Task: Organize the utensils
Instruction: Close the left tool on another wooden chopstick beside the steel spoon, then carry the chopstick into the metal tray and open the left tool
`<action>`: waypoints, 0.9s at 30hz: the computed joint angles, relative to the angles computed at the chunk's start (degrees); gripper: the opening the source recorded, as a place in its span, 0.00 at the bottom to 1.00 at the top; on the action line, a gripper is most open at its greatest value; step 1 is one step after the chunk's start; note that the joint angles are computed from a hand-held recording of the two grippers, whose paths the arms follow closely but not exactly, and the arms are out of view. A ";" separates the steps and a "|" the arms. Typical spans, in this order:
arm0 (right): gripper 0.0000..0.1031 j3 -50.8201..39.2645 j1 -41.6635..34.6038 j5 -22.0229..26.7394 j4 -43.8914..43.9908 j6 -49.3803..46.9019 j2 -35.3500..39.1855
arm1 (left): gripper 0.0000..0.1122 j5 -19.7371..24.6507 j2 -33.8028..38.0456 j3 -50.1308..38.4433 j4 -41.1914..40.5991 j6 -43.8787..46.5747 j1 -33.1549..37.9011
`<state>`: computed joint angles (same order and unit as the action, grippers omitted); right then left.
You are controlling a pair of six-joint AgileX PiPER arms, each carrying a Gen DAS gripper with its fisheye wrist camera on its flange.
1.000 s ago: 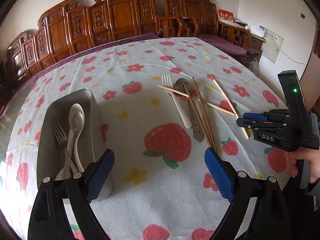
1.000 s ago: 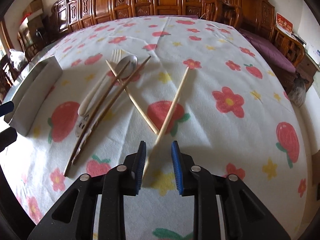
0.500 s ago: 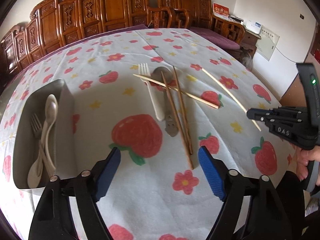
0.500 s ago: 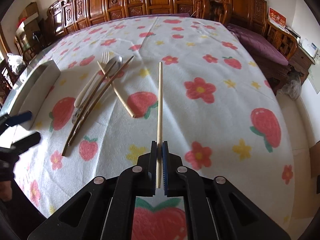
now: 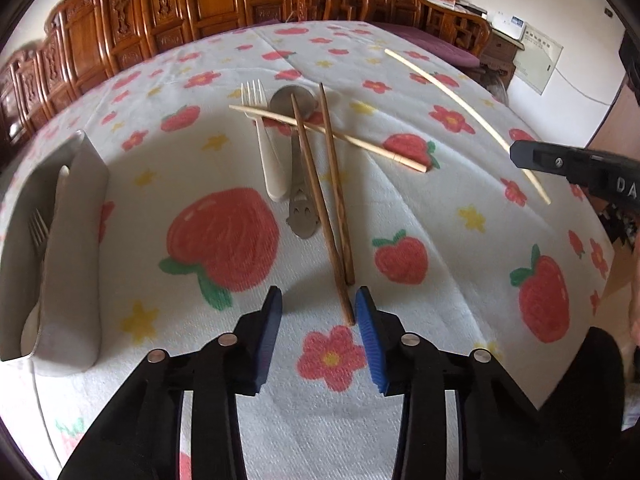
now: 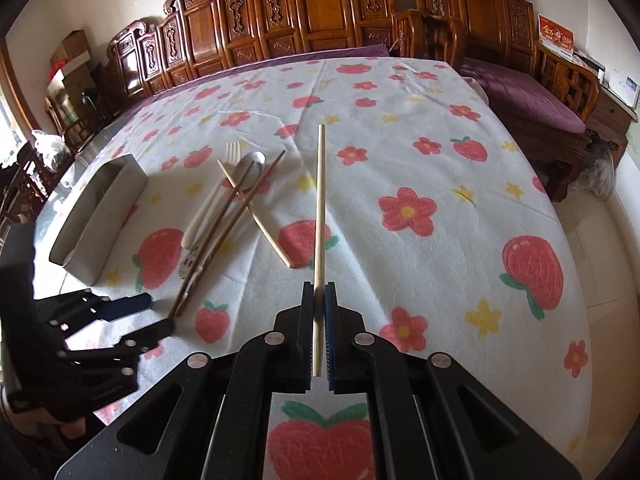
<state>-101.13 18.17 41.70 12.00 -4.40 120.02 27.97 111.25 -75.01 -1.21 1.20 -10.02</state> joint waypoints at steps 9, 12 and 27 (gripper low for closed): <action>0.06 -0.91 0.44 0.01 2.24 -1.63 -0.29 | 0.16 -0.96 -1.28 1.93 3.67 -3.44 0.43; 0.06 -1.16 0.50 0.10 2.47 -1.95 -0.36 | 0.16 0.03 -0.23 0.12 6.96 -5.98 -0.29; 0.06 -0.39 0.29 0.03 3.30 -2.95 -1.16 | 0.04 1.80 -4.42 1.71 2.54 -0.66 1.48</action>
